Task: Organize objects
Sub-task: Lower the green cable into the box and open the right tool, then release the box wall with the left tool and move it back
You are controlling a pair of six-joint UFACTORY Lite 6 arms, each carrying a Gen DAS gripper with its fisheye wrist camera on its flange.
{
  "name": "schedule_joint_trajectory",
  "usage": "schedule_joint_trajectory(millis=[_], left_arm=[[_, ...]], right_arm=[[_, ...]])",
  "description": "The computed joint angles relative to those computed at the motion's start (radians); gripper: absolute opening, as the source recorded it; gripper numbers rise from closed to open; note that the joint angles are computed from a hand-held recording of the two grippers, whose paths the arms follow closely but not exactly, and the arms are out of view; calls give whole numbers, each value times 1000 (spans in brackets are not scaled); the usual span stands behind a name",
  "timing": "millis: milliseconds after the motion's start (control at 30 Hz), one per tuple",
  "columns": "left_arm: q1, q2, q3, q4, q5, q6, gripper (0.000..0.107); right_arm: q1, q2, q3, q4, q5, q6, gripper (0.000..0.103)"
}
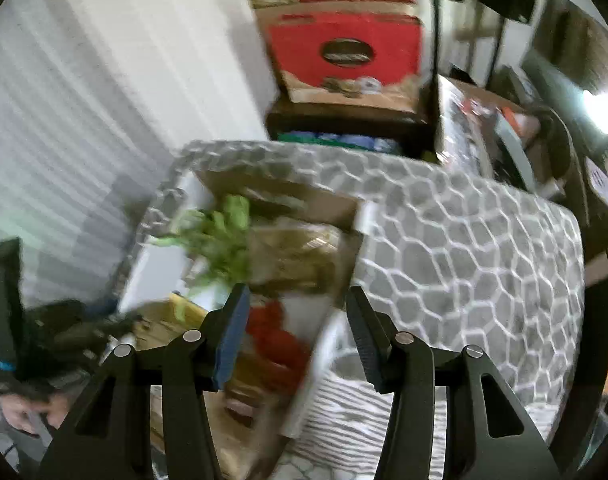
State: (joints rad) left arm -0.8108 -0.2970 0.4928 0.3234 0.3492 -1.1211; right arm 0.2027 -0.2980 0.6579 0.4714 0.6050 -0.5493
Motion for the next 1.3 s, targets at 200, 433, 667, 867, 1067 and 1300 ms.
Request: schedule_joint_trajectory(millis=[200, 433, 667, 867, 1067, 1300], left_arm=[[95, 148, 99, -145, -21, 229, 36], [116, 267, 127, -246, -82, 343, 23], [67, 306, 164, -134, -57, 207, 15], [28, 310, 185, -54, -11, 97, 15], [-78, 270, 169, -121, -15, 80, 27], [-220, 339, 218, -103, -51, -56, 40]], right_arm=[[-94, 58, -47, 60, -2, -106, 51], [-105, 119, -74, 142, -5, -185, 32], [-58, 111, -85, 130, -35, -154, 21], [-23, 105, -82, 90, -51, -91, 21], [-26, 158, 3, 29, -61, -46, 17], [-14, 274, 150, -69, -56, -16, 15]])
